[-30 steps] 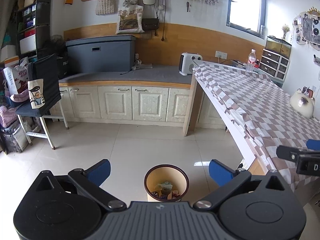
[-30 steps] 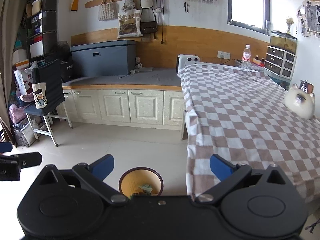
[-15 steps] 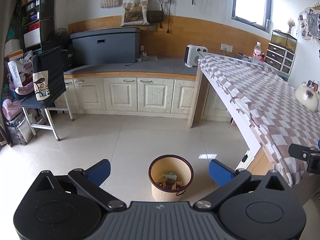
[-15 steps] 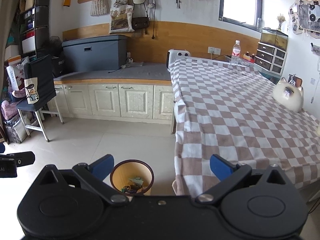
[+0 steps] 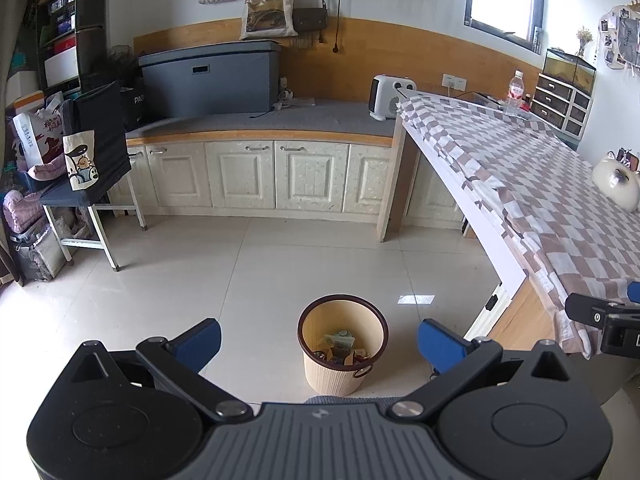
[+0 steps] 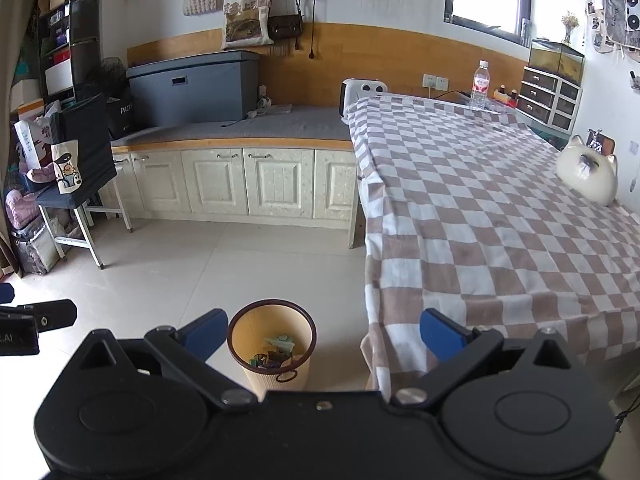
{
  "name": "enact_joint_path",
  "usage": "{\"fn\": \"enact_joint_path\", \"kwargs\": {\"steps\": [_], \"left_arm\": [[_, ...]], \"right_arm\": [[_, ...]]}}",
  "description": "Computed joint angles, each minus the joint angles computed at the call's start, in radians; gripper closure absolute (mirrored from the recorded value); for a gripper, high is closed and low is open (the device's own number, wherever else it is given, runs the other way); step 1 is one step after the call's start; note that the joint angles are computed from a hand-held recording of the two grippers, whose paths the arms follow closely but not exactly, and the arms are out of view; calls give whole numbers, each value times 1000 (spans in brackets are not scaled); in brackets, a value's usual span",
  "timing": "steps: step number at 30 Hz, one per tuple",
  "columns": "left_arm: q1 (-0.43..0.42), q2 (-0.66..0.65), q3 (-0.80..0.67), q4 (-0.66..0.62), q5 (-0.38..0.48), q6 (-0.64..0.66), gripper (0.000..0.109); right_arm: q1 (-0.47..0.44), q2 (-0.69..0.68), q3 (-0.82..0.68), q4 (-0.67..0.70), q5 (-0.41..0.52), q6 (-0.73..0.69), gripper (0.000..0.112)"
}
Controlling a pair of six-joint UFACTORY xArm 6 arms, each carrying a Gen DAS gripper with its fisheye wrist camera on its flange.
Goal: Collect trash
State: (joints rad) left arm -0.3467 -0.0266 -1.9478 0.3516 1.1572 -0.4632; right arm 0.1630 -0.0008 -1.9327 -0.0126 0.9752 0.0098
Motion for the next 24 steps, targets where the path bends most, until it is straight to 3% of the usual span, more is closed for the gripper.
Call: {"fn": "enact_joint_path", "kwargs": {"steps": [24], "left_arm": [[-4,2,2,0,-4,3,6]], "right_arm": [[2,1,6,-10,-10,-1,9]]}}
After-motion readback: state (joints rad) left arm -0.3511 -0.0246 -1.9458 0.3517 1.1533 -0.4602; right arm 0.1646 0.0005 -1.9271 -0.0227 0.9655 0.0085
